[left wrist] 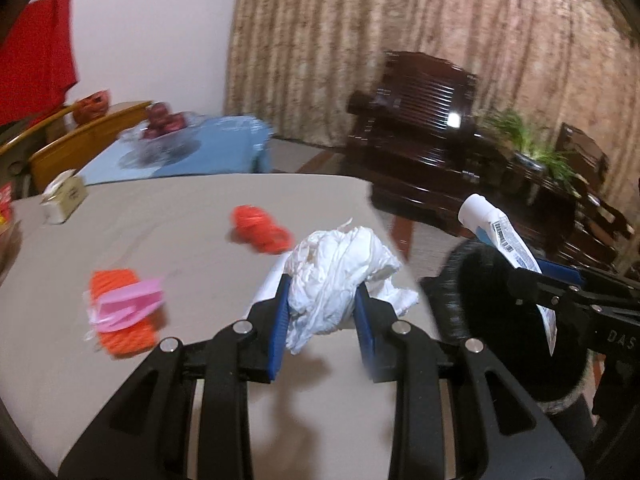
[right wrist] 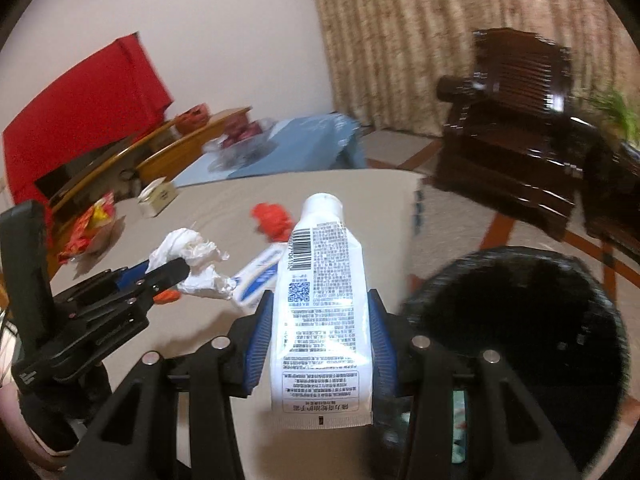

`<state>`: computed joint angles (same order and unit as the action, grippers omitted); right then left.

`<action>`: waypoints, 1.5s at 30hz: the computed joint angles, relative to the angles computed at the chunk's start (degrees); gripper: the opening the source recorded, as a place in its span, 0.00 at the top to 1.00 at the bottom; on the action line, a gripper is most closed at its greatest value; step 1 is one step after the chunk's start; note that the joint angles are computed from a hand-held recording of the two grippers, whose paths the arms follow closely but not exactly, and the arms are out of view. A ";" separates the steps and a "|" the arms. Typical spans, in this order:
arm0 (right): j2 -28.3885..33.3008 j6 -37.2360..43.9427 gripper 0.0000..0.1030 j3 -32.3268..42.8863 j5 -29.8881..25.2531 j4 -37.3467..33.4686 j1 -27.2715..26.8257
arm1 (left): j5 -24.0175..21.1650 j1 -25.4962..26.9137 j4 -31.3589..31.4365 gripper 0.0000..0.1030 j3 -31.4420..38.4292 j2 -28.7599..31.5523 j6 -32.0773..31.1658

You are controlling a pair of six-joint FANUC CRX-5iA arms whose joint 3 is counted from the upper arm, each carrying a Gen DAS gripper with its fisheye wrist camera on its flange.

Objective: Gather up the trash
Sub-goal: 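Carry the tissue and tube to the bin and open both grippers, then move both grippers back to the table toward the mask and pad box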

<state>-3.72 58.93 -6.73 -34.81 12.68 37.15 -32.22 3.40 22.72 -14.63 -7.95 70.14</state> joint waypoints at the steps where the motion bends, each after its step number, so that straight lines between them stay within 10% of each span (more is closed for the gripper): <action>1: -0.62 -0.60 0.56 -0.78 0.06 0.51 -0.55 | 0.20 -0.80 0.41 0.72 0.20 0.40 -0.46; 20: -5.28 -6.92 0.56 -10.64 -2.84 4.10 -10.97 | -0.73 -14.86 6.48 0.72 9.36 14.37 -6.54; 25: -4.79 -10.02 0.34 -12.06 -4.84 7.78 -11.65 | -1.54 -16.11 7.77 0.34 10.99 16.77 -7.46; 31: -7.16 -15.16 0.10 -15.18 -3.21 10.68 -12.46 | -0.77 -15.46 7.48 0.24 9.98 15.68 -7.23; 45: -5.55 -17.49 0.06 -12.22 4.46 12.02 -5.81 | 1.60 -6.20 -1.10 0.13 2.30 3.52 -0.03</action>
<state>-9.27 41.44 -18.95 -30.35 24.71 31.34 -30.62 -2.80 21.62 -12.33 -4.44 70.11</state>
